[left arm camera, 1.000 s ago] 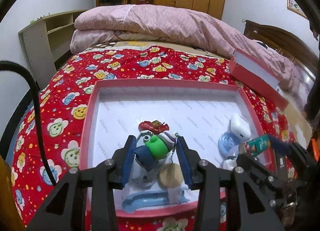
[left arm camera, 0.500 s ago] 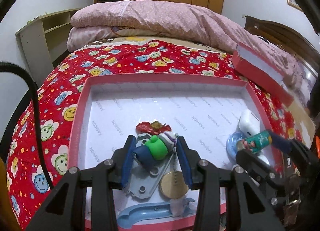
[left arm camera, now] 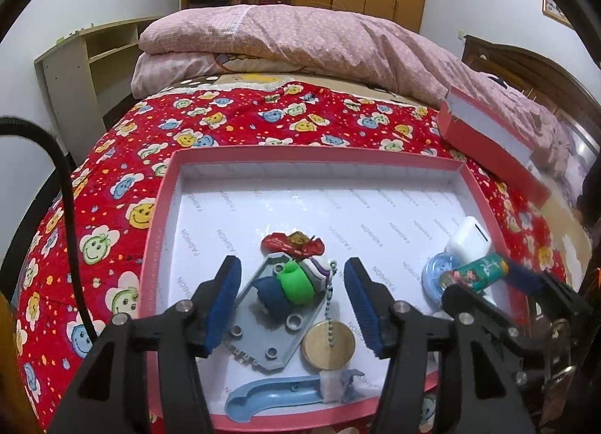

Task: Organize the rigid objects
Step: 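Withdraw the left gripper from the tray while the right carries the lighter over the tray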

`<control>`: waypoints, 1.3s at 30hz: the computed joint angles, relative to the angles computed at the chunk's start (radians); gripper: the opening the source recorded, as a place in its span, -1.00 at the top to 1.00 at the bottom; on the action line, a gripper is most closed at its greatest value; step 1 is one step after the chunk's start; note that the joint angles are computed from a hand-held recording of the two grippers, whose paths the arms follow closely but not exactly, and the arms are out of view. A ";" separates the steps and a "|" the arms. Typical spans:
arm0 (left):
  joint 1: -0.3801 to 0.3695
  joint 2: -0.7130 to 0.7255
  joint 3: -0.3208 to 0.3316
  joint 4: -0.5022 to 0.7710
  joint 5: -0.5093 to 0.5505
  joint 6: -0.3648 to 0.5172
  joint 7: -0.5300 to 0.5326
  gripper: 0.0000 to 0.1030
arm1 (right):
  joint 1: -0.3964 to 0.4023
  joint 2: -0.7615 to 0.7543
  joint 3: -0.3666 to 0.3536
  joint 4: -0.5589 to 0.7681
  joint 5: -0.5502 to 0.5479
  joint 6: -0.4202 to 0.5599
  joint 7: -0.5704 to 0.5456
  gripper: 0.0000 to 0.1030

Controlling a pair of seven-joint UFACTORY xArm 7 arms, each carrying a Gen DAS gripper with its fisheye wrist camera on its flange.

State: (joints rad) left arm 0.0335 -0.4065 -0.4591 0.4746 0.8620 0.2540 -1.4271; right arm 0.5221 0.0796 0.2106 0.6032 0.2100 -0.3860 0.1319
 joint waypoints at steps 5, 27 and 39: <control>-0.031 -0.026 0.020 -0.013 -0.044 0.017 0.035 -0.19 | 0.007 -0.018 0.005 -0.014 0.022 -0.007 -0.013 -0.64; -0.118 -0.205 -0.004 -0.094 -0.277 0.094 0.184 -0.20 | -0.005 -0.116 0.061 -0.096 0.041 -0.003 -0.013 -0.64; -0.216 -0.358 -0.011 -0.149 -0.408 0.189 0.251 -0.20 | -0.037 -0.227 0.110 -0.179 -0.006 0.025 0.073 -0.64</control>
State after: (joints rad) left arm -0.1828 -0.7647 -0.4702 0.3256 0.4541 0.4432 -1.1762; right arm 0.4850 -0.1473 0.3209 0.4244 0.2039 -0.3609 0.2046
